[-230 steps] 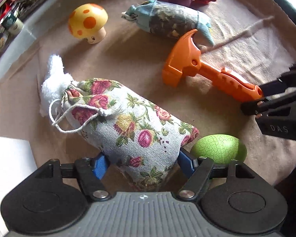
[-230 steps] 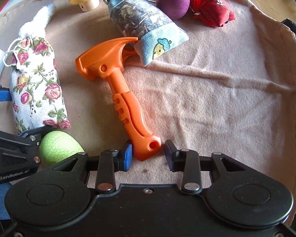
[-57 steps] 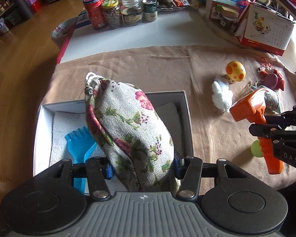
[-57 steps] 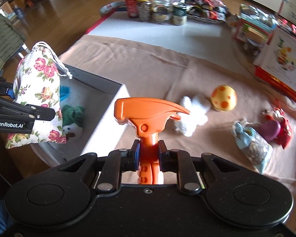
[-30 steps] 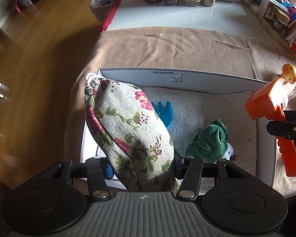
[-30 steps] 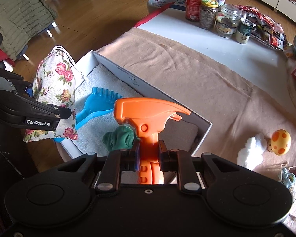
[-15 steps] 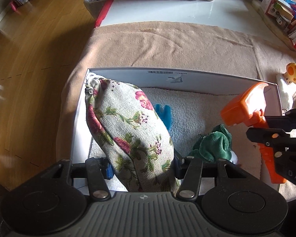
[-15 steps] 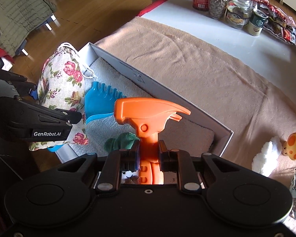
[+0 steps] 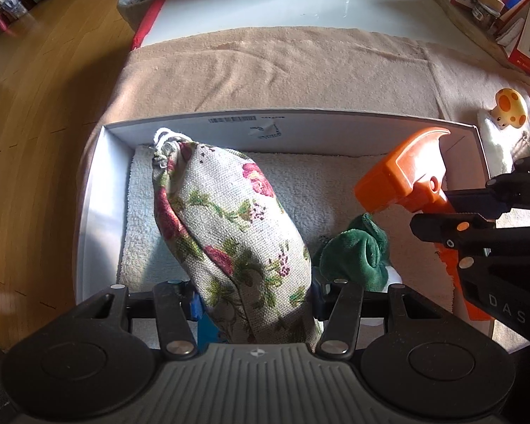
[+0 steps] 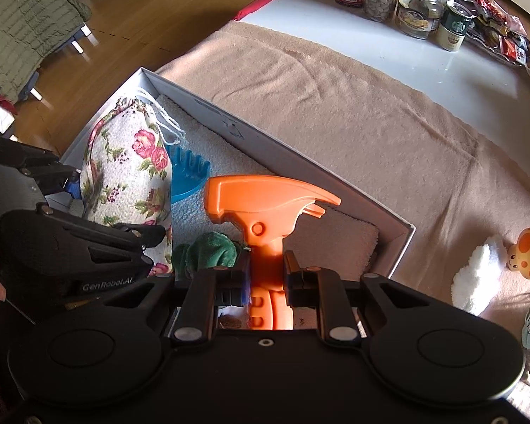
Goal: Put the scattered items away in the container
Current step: 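Open the left tool to drop the pouch while the right tool releases the hammer into the box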
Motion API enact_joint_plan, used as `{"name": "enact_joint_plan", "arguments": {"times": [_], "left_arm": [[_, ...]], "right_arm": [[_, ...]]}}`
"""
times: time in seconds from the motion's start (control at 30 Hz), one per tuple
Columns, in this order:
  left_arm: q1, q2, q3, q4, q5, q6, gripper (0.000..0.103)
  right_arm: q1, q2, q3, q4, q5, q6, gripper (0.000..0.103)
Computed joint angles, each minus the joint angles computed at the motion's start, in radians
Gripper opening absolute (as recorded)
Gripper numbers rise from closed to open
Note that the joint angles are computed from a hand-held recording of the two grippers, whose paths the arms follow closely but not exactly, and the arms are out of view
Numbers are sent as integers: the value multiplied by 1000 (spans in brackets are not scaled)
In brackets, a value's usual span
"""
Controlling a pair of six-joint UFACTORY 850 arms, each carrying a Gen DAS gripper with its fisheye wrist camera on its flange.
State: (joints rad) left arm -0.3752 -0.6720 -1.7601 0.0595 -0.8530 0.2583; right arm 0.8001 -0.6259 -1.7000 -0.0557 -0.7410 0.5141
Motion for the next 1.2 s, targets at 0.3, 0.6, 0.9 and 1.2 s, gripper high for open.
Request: {"name": "enact_joint_plan", "arguments": {"times": [0.3, 0.6, 0.9, 1.2], "left_arm": [[-19, 2, 8, 19, 13, 19, 54], [-20, -1, -7, 25, -11, 17, 57], [-25, 73, 37, 38, 14, -1, 79], [-32, 168, 130, 52, 40, -3, 83]], "right_arm": [[-3, -6, 0, 4, 8, 9, 17], [0, -1, 0, -14, 12, 24, 18], [6, 25, 6, -46, 17, 53, 21], [19, 73, 52, -68, 30, 80, 22]]}}
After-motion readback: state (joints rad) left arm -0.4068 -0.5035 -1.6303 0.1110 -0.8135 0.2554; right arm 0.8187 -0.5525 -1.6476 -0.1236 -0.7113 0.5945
